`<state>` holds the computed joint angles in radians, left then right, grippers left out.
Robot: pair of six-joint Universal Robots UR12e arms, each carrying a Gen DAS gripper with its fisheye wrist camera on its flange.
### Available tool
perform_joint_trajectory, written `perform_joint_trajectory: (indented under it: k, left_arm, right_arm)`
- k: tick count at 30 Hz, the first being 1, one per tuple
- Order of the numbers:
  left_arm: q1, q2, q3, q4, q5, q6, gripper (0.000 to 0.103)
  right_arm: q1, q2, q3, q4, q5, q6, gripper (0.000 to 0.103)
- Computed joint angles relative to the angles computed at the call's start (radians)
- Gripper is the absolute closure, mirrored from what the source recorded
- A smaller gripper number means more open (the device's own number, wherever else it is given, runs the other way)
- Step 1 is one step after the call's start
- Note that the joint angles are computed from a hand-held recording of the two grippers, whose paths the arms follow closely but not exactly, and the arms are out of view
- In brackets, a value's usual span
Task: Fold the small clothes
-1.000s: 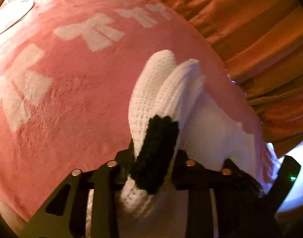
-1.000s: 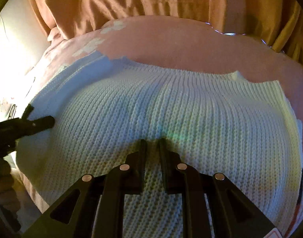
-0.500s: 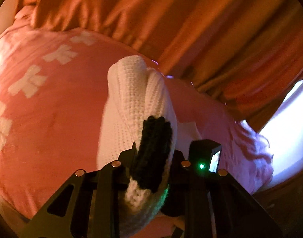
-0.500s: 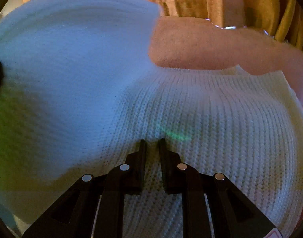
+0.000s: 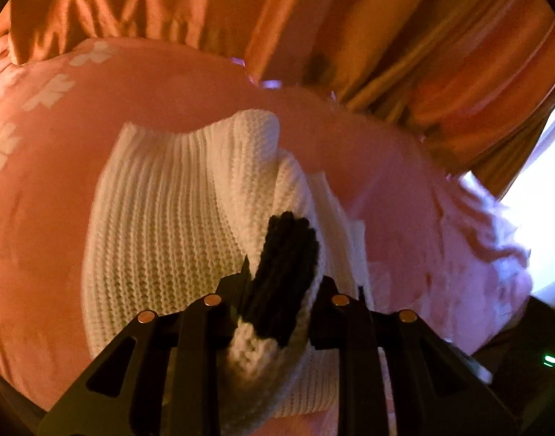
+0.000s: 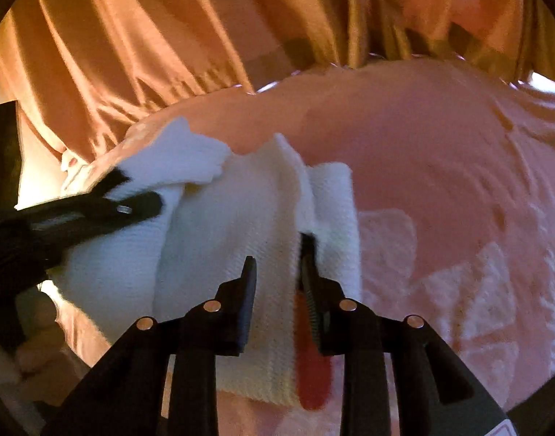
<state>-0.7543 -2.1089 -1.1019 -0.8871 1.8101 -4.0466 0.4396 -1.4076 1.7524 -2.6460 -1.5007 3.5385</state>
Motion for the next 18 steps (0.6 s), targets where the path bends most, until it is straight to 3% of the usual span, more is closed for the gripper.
perform_joint_trajectory:
  k: [6, 8, 9, 11, 13, 15, 18]
  left_arm:
    - [-0.038, -0.082, 0.108, -0.177, 0.092, 0.046, 0.073]
    - [-0.050, -0.075, 0.097, -0.145, 0.117, 0.079, 0.057]
    - [-0.055, -0.066, 0.083, -0.122, 0.129, 0.084, 0.055]
    - [-0.067, -0.032, 0.034, -0.061, 0.156, 0.099, 0.042]
    - [-0.068, 0.013, -0.035, 0.013, 0.142, 0.113, 0.027]
    - [-0.064, 0.058, -0.103, 0.081, 0.120, 0.095, 0.025]
    - [-0.059, 0.122, -0.188, 0.102, 0.129, 0.087, 0.025]
  right_arm:
    - [-0.027, -0.010, 0.024, -0.004, 0.055, -0.002, 0.072]
    - [-0.043, -0.009, 0.026, -0.010, 0.092, -0.007, 0.068]
    - [-0.042, -0.009, 0.021, 0.000, 0.082, -0.013, 0.068]
    - [-0.043, -0.011, 0.013, 0.001, 0.086, -0.012, 0.067]
    - [-0.054, -0.013, 0.014, -0.018, 0.133, 0.003, 0.050]
    - [-0.057, -0.005, -0.001, -0.026, 0.171, 0.004, 0.045]
    - [-0.058, 0.024, -0.044, -0.015, 0.249, -0.022, 0.035]
